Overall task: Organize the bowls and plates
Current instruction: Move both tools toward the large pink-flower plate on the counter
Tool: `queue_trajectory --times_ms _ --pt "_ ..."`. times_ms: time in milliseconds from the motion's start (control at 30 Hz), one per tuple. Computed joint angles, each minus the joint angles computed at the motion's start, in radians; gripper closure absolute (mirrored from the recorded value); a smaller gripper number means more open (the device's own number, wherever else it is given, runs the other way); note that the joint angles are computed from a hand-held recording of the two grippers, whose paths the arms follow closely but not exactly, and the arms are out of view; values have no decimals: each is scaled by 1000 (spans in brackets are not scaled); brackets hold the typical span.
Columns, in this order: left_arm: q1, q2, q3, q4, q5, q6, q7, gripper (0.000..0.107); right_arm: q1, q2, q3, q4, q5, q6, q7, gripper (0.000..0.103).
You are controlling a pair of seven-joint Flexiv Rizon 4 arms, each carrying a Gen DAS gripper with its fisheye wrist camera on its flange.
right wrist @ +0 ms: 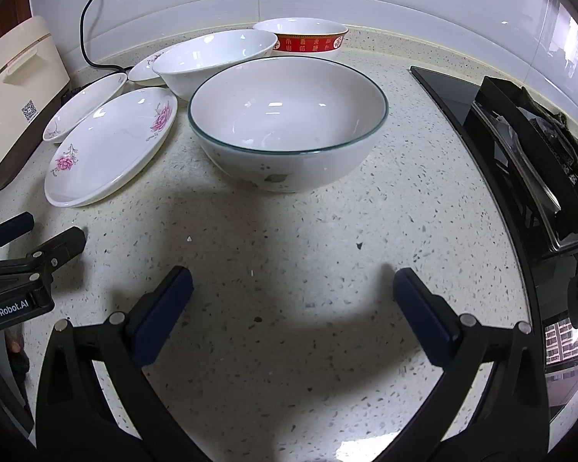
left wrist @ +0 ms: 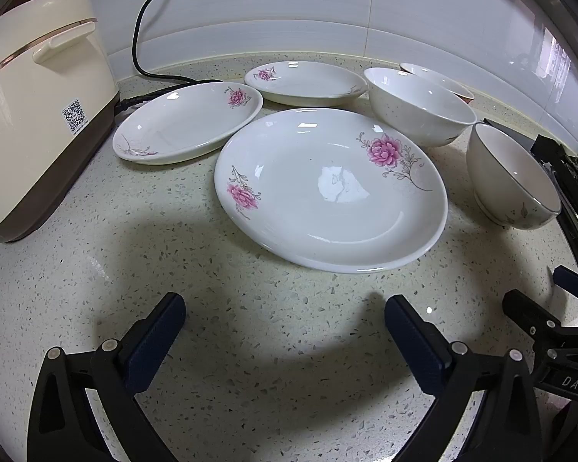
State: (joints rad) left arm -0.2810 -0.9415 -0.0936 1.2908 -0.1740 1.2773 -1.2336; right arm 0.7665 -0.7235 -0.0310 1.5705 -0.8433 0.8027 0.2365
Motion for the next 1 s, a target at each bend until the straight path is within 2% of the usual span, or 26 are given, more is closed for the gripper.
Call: queue_trajectory --times_ms 533,700,767,800,833,900,1000 --pt "2 2 -2 2 4 0 3 4 5 0 3 -4 9 -17 11 0" --pt "28 23 -38 40 1 1 57 4 2 -4 19 -17 30 -13 -9 0" --pt "47 31 -64 54 -6 -11 101 4 3 -4 8 -9 10 36 4 0" --pt "59 33 -80 59 -14 -14 124 4 4 -2 -4 3 -15 92 30 0" --pt "83 31 -112 63 -35 -18 152 4 2 0 -22 18 -51 169 64 0" --pt "164 28 -223 89 -117 -21 224 4 2 -4 -59 34 -108 292 128 0" --pt "229 6 -310 82 -227 -30 274 4 22 -22 -136 32 -190 431 257 0"
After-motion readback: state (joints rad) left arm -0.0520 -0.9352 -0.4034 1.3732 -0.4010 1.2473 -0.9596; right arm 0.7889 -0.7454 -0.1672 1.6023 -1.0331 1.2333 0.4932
